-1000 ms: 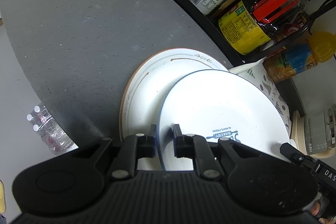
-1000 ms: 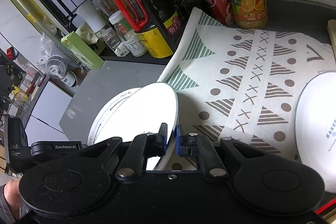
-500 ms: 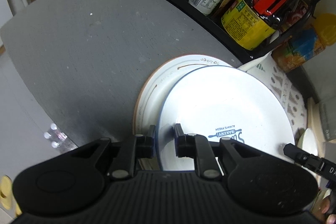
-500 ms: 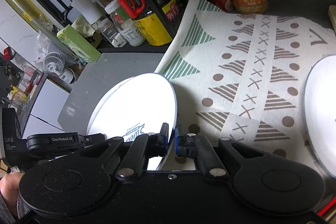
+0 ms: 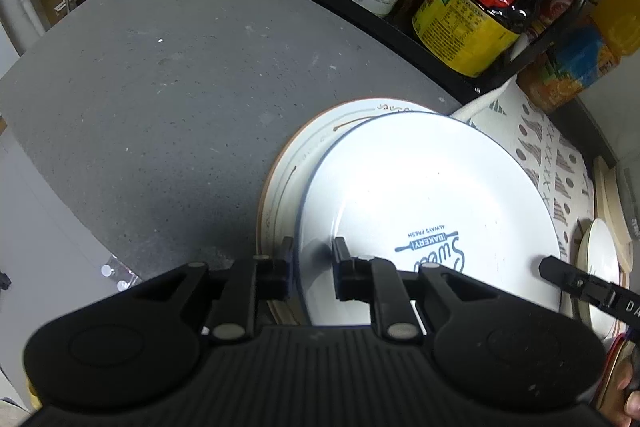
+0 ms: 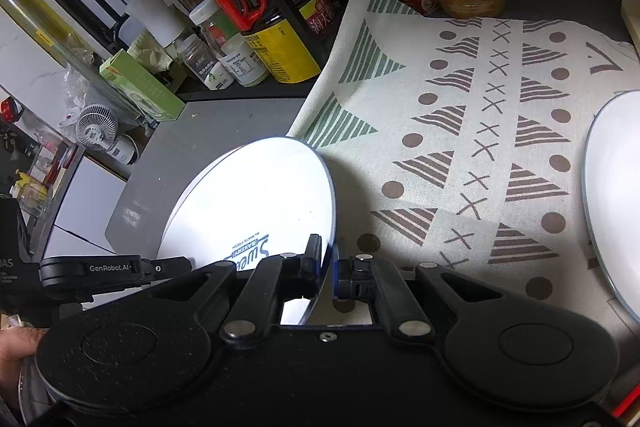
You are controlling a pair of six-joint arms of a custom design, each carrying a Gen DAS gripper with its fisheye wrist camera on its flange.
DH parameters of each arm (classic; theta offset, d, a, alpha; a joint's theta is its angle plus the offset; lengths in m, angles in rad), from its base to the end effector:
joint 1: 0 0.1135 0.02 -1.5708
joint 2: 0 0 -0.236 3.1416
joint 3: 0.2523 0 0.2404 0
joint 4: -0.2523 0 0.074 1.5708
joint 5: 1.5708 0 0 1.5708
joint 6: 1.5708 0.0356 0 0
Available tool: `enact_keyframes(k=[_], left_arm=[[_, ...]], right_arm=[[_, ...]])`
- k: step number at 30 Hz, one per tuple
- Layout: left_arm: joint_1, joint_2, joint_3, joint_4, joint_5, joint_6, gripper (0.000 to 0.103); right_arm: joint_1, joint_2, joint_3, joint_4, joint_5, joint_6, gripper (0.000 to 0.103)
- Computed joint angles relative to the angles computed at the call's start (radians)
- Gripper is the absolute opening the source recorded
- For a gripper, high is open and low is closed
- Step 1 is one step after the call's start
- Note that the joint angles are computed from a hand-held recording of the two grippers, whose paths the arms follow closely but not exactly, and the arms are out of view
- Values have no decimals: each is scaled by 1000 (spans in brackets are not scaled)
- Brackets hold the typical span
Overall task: Organize plates and bowls
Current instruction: 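Lower the 'Sweet' plate onto the large brown-rimmed white plate with both grippers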
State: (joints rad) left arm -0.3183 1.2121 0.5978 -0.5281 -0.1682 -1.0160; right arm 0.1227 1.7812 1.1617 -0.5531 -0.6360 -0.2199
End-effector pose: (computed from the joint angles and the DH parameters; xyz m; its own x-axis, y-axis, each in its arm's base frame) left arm 0.1987 -0.0592 0.1501 -0.6612 -0.6645 -0.3483 -0.6066 0.7467 -0.2729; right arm 0.3284 0.0618 0.1634 -0.8215 -0.2781 -0.4978 -0.5187 0.7271 0.4497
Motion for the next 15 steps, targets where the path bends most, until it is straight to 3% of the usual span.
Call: enact_keyframes(k=[4,11,15], left_arm=[[12,-3,20,-28,19,21,22],[-18,-90,61,-125,-68,45,48],[12,-102,51,-135,-87,68,50]], right_arm=[[5,3,1,2,4,6,5],[21,10,4,5,13,18,5],[30,10,-1,5,25,26,5]])
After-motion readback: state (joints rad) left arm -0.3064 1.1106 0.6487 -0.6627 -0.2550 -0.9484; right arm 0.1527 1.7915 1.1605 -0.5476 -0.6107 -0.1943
